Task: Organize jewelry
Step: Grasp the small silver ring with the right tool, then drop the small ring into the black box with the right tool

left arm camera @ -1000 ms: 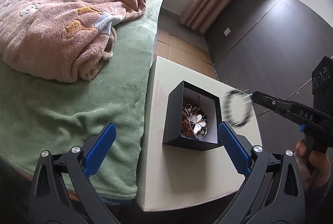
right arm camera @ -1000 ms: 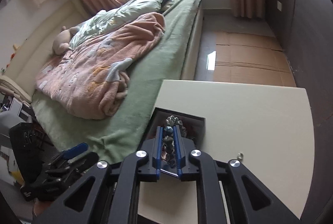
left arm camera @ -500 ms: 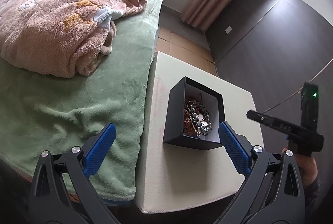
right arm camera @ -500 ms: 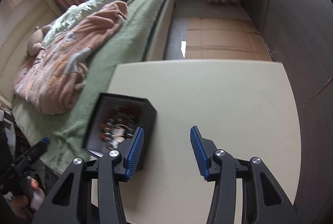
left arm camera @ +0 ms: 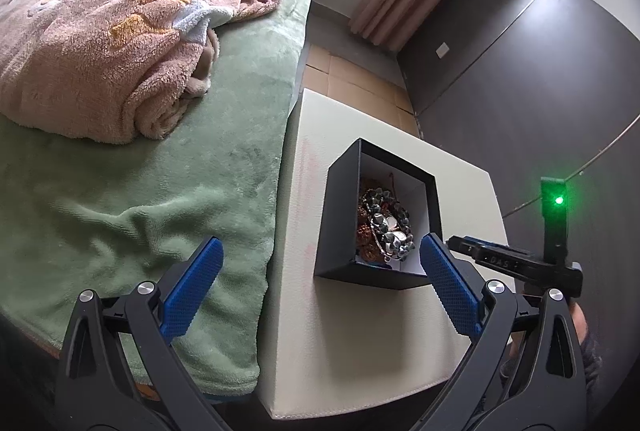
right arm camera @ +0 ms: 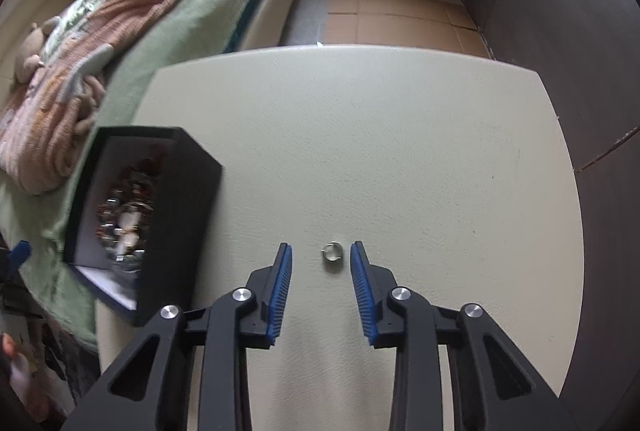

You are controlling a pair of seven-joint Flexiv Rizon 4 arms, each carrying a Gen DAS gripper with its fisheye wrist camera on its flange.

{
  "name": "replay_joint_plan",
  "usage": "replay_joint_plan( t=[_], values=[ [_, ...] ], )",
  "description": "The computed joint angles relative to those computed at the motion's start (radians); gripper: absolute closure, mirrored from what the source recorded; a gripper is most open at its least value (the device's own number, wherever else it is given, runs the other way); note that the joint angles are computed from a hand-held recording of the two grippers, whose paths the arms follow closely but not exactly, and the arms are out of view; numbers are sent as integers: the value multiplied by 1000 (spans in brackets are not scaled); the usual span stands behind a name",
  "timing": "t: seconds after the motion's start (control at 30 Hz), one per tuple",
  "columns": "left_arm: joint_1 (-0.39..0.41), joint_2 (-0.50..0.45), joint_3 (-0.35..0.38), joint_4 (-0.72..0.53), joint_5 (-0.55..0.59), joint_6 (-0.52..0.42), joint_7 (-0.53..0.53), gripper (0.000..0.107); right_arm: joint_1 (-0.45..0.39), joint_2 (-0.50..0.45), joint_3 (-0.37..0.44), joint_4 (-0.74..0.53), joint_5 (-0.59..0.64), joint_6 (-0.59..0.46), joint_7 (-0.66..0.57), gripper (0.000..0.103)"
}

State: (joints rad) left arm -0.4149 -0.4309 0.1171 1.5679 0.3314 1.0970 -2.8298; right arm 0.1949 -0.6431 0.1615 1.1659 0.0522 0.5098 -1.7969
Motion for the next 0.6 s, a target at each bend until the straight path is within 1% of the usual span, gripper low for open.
replay_joint_plan(
  t=[0.13, 0.2, 0.27, 0.47, 0.6],
  values=[
    [5, -3, 0, 6, -4, 9, -1, 9, 12, -19, -7, -8, -19, -4, 3, 77],
    [6, -6, 0, 8, -7, 15, -2, 9, 24, -17, -17, 9, -44, 18, 4, 86],
    [5, -8, 2, 9, -9, 16, -3, 9, 27, -16, -18, 11, -55, 19, 8, 90],
    [-2, -2, 12, 23, -3, 29, -23, 9, 2, 8, 6, 12, -15, 20, -15, 91],
    [-6, 5, 16, 33, 3, 42, -35, 9, -22, 48, 36, 9, 54, 17, -51, 91]
  ],
)
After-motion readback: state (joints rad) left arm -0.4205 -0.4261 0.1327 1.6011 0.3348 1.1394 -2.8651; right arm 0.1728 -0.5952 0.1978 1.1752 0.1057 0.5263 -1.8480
